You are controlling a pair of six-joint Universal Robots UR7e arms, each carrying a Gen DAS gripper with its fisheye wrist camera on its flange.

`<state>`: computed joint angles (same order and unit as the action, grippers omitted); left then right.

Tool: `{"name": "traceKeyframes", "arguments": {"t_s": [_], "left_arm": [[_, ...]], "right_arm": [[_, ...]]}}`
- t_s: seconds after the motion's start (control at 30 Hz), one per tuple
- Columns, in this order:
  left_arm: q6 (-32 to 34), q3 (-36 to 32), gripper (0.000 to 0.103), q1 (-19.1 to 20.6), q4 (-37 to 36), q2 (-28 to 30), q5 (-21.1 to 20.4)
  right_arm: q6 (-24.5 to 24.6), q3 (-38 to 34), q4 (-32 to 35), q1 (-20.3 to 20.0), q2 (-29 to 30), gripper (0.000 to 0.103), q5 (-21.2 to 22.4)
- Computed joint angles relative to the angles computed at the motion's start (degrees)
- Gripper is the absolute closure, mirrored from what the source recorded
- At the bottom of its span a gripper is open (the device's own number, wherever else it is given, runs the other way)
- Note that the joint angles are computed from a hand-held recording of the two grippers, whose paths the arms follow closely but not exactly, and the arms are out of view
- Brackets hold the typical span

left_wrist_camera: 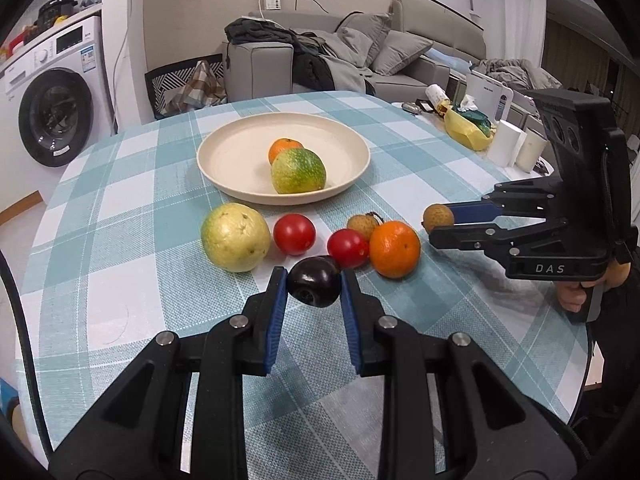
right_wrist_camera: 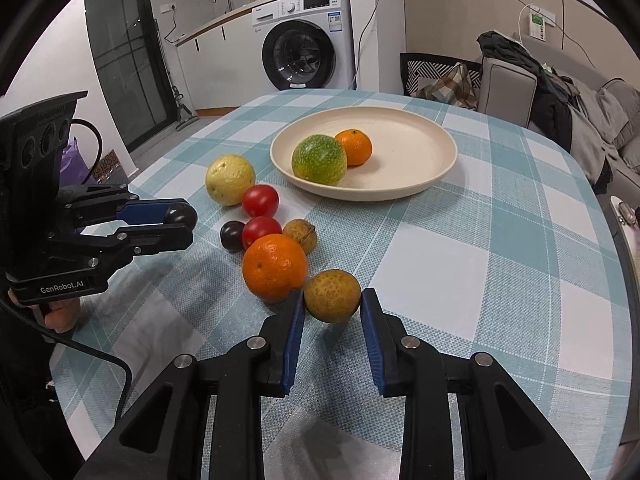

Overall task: Organize fruits
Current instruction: 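Grasp the small brown round fruit with the right tool, then carry the plum over the plate with the left tool while the right tool carries the brown fruit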

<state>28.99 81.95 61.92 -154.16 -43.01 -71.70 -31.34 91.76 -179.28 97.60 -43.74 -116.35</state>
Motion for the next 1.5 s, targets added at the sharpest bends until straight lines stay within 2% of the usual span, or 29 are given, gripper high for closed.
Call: {"name": "traceKeyframes", "arguments": {"t_s": [0.63, 1.2, 1.5], "left_arm": [[-2.4, -0.1, 0.079, -1.0, -8.0, 0.8, 2.4], [-1.8, -5.3, 0.079, -1.7, -12.3, 4.8, 4.5], [-1.6, -9.3, 0.079, -1.7, -11.3, 7.3, 5.0]], "right_arm": [[0.8, 1.5, -8.2, -0.2, -0.7, 0.073, 4.0], [1.2, 0.7, -11.6, -0.1, 0.0, 0.073, 5.3], [1.8, -1.3, -12.4, -0.2, 0.7, 0.073, 6.9]]}}
